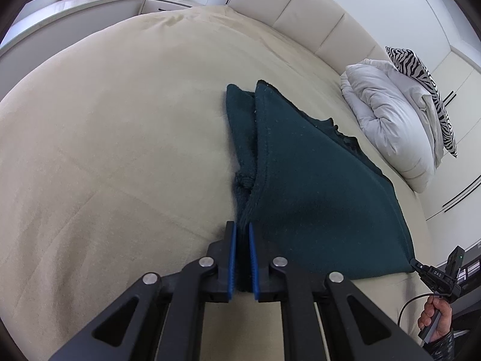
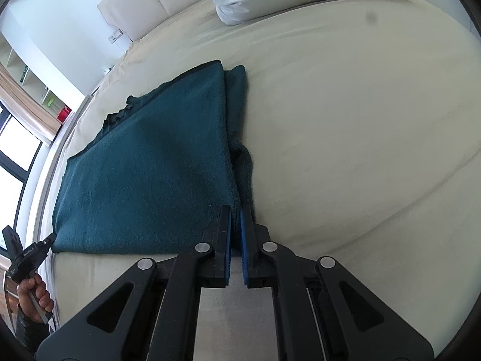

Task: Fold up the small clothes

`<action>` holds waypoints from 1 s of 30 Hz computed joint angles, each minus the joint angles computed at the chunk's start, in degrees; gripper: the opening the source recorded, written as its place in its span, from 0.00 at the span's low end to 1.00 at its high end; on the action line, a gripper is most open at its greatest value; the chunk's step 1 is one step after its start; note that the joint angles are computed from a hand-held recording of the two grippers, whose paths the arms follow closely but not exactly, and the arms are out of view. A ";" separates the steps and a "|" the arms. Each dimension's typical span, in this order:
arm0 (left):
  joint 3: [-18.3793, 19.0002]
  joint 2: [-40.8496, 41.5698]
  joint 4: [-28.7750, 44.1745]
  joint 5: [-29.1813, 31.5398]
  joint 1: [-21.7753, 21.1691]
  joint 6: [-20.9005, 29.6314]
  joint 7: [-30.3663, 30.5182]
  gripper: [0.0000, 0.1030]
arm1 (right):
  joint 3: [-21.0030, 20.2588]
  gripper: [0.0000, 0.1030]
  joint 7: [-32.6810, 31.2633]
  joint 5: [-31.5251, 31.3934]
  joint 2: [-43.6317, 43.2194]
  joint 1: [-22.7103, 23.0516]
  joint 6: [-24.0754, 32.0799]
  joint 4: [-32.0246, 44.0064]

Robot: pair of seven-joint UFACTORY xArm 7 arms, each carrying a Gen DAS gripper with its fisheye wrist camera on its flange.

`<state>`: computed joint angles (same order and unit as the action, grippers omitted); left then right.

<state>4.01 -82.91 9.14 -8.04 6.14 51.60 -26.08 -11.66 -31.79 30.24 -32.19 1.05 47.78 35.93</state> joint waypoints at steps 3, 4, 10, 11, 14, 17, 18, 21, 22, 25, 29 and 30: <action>0.43 -0.79 -0.32 0.05 0.24 0.32 0.16 0.10 | -0.07 0.04 0.93 0.56 0.42 -0.17 0.42 -0.05; 0.47 -0.80 -0.42 -0.01 0.22 0.25 0.18 0.10 | 0.02 0.04 0.97 0.50 0.24 -0.29 0.31 -0.44; 1.99 -1.99 -0.10 -0.76 0.83 2.34 0.23 0.17 | -1.20 0.06 -1.27 1.70 2.53 0.04 2.09 1.13; 1.71 -2.28 0.79 -0.66 1.24 3.65 -0.13 0.20 | -1.16 0.10 -0.70 2.04 2.47 -0.51 2.06 1.63; -0.56 -2.89 3.68 0.86 2.47 4.30 -1.19 0.23 | -0.88 0.20 0.25 3.62 -0.19 -1.53 -1.33 1.05; -3.23 3.72 7.90 2.13 0.74 -1.79 -0.83 0.30 | -1.23 0.22 -0.35 5.92 -2.61 0.41 -4.69 1.14; -4.06 6.99 9.28 2.47 -0.30 -4.39 -0.48 0.36 | -1.49 0.23 -1.16 7.32 -2.38 2.33 -4.72 1.96; -6.83 20.53 14.05 3.88 -3.21 -14.76 0.75 0.40 | -0.88 0.34 -2.76 12.09 1.25 8.23 -4.00 4.96; -7.75 25.26 15.47 4.69 -3.66 -18.38 1.06 0.40 | -0.81 0.37 -3.51 14.70 3.05 10.16 -3.36 6.06; -9.80 38.08 19.61 7.25 -2.95 -27.34 0.47 0.40 | 1.02 0.42 -5.92 24.10 11.43 14.60 -2.84 10.66; -11.95 49.74 23.57 12.32 0.87 -32.59 -1.92 0.40 | 4.11 0.43 -7.93 36.05 23.16 16.71 -1.34 17.68; -11.78 51.81 24.10 13.25 1.29 -32.28 -2.15 0.40 | 5.13 0.43 -7.27 36.92 25.84 16.52 -1.22 19.38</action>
<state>-7.77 -31.10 33.24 5.21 7.43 19.32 -28.24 -6.53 -39.05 67.16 -6.35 17.57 46.57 55.30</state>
